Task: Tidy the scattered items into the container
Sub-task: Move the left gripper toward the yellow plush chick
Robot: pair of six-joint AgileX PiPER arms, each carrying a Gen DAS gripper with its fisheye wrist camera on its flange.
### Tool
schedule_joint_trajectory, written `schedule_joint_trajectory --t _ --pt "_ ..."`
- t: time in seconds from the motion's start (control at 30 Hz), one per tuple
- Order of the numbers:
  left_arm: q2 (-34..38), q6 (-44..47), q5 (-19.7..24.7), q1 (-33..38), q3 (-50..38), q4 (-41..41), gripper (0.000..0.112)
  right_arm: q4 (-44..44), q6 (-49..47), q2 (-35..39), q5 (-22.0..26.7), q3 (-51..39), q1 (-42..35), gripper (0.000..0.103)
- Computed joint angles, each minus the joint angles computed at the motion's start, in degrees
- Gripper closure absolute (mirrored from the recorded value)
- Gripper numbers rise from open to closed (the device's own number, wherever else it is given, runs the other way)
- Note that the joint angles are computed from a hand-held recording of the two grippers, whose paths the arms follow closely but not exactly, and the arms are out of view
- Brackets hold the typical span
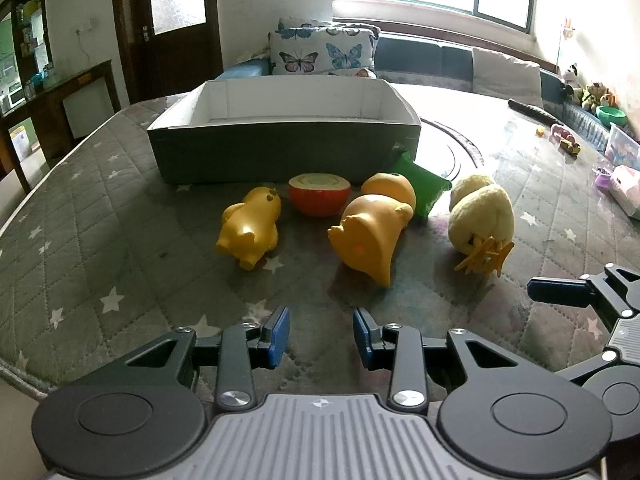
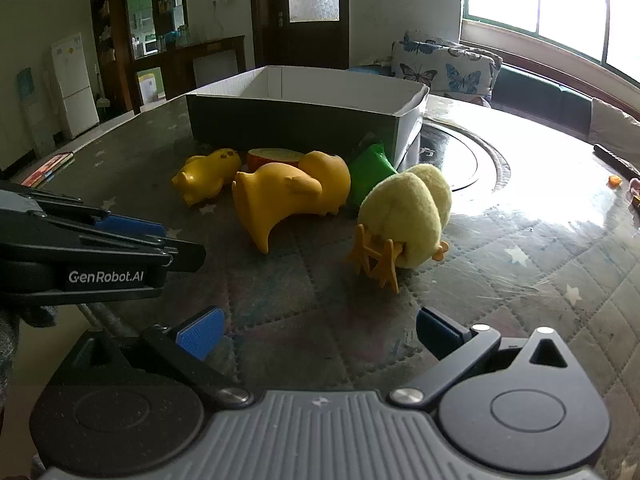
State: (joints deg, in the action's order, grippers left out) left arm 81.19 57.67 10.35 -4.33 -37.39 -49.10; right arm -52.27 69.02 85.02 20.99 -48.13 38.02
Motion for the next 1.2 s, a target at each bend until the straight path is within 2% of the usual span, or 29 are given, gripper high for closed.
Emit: schedule_joint_trajectory --t 0.63,0.87,0.93,1.13,1.2 --pt "1.7 -4.1 0.9 -0.2 -2.1 4.1 0.075 6.8 -7.3 1.4 -0.8 -2.5 -1.3 0.000" --pt "2.1 -4.7 1.5 0.0 -2.8 4.8 0.075 3.7 -4.5 2.0 -1.6 -2.6 -1.4 0.000" --pt "2.2 -5.2 1.6 0.0 -3.0 5.3 0.075 7.3 -7.9 2.2 -1.5 -3.2 -1.8 0.000" --pt "2.5 -6.0 1.9 0.0 -3.7 6.1 0.075 8.9 -10.8 2.9 -0.7 -4.5 -2.0 0.000" --pt "2.9 -6.9 2.2 0.0 -4.3 7.0 0.075 5.6 -7.8 3.1 -1.3 -4.4 -1.9 0.000"
